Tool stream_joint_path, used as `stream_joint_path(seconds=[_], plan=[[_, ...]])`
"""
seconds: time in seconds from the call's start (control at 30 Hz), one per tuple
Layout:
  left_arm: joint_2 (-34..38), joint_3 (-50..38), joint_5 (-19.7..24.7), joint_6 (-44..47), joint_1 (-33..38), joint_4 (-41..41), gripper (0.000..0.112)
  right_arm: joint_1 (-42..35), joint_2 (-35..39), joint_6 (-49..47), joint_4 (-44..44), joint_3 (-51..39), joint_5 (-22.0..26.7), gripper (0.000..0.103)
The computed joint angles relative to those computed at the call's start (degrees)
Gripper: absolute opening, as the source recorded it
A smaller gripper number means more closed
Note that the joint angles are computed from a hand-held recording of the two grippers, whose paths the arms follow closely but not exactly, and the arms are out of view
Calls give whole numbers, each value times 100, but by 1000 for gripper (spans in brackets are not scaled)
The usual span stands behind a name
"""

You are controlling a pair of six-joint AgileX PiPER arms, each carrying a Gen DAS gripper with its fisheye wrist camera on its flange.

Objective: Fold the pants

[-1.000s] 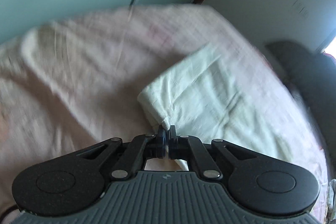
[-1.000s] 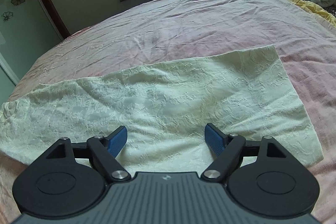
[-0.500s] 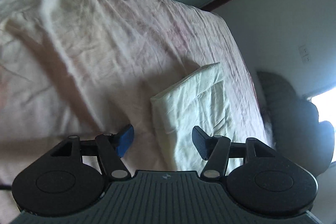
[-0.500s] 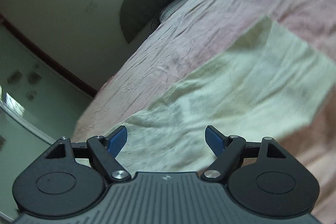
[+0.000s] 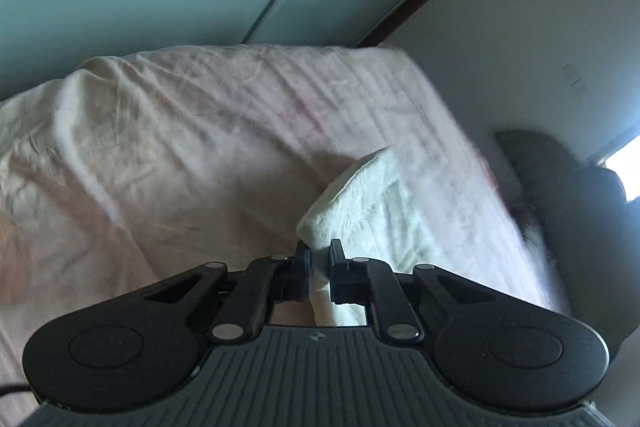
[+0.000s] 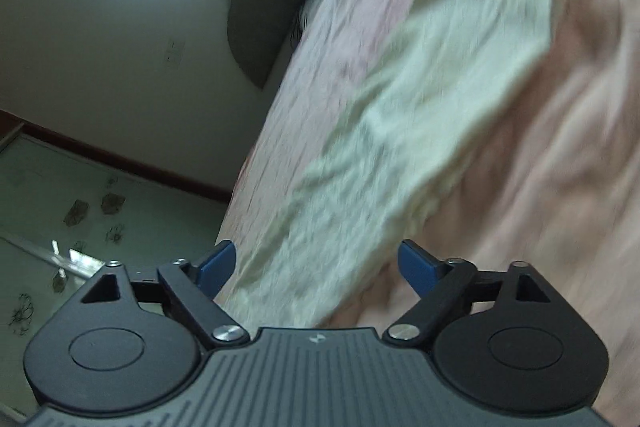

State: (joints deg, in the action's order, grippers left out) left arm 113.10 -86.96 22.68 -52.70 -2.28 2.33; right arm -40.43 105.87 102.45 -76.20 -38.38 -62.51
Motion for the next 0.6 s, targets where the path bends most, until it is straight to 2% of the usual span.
stream_joint_path(seconds=[0.07,0.2,0.37,0.43,0.53,0.6], plan=[[233,-162,226,238,65,-316,11,300,53,-66,52,104,-21,90],[206,-4,25,-161,-38,108,9,924,253,36,351,26,157,90],[125,194,-126,707,141,-949,10,1702,155,222,834,-210,884,91],[76,292,-112,1018,180,-1290,28,1950,184,298,922,-380,983,91],[39,476,-280,1060,190,-1332,34,2313,333,378,1298,-562,1035,91],[43,516,-331,1186,225,-1520,35,2615,385,221,1706,-670,1349,90]])
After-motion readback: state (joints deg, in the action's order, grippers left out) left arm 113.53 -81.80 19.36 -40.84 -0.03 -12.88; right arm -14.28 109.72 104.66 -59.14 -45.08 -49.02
